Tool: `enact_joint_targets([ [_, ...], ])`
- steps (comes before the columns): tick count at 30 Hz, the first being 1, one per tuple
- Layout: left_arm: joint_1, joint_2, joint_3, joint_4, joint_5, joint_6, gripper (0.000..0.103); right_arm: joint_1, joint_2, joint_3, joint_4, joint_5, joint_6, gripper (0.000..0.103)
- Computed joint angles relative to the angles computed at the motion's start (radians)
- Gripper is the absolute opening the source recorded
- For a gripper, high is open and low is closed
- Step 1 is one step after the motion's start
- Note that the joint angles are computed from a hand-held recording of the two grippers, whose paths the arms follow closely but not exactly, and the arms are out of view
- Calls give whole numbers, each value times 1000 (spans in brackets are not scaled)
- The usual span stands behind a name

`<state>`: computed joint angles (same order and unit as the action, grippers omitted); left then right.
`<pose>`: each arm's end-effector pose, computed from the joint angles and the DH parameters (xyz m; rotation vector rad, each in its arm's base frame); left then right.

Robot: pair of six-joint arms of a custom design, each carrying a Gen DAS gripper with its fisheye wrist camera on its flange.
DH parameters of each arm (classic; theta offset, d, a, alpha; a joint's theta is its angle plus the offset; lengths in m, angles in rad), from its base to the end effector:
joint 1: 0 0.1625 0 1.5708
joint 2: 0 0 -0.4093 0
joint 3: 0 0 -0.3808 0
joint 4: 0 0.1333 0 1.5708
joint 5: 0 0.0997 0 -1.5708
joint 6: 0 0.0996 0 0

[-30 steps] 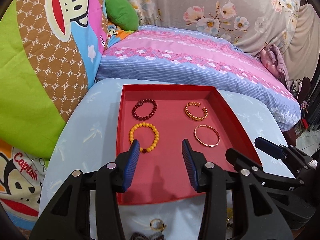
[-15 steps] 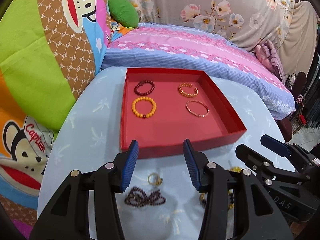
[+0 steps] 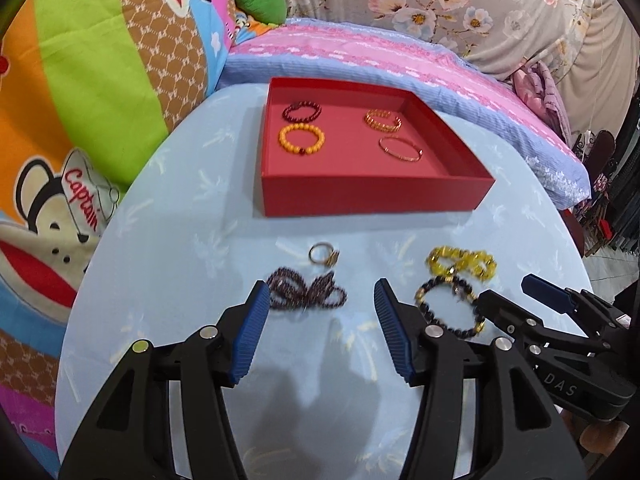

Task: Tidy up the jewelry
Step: 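Move the right tool to the black bead bracelet while the left tool approaches the garnet bow bracelet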

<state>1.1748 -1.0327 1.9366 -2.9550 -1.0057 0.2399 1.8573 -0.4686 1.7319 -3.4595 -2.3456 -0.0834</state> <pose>-0.0487 -0.6003 0.1862 0.6218 2.4661 -0.6767 0.2314 -0.5604 -0.0149 0.1250 -2.3223 0.8370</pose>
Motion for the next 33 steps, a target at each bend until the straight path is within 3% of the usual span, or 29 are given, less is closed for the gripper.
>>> enact_joint_targets([
  [11,33,-3,39,-25,29,-12,52,-18,25,7,-23,8,-8,65],
  [26,53,6,8,-4,37,-50,52,-30,64,-49,-23,-5,-67,39],
  [33,47,16,-19,-8,37,-56,52,-30,67,-45,-41,-21,-87,20],
])
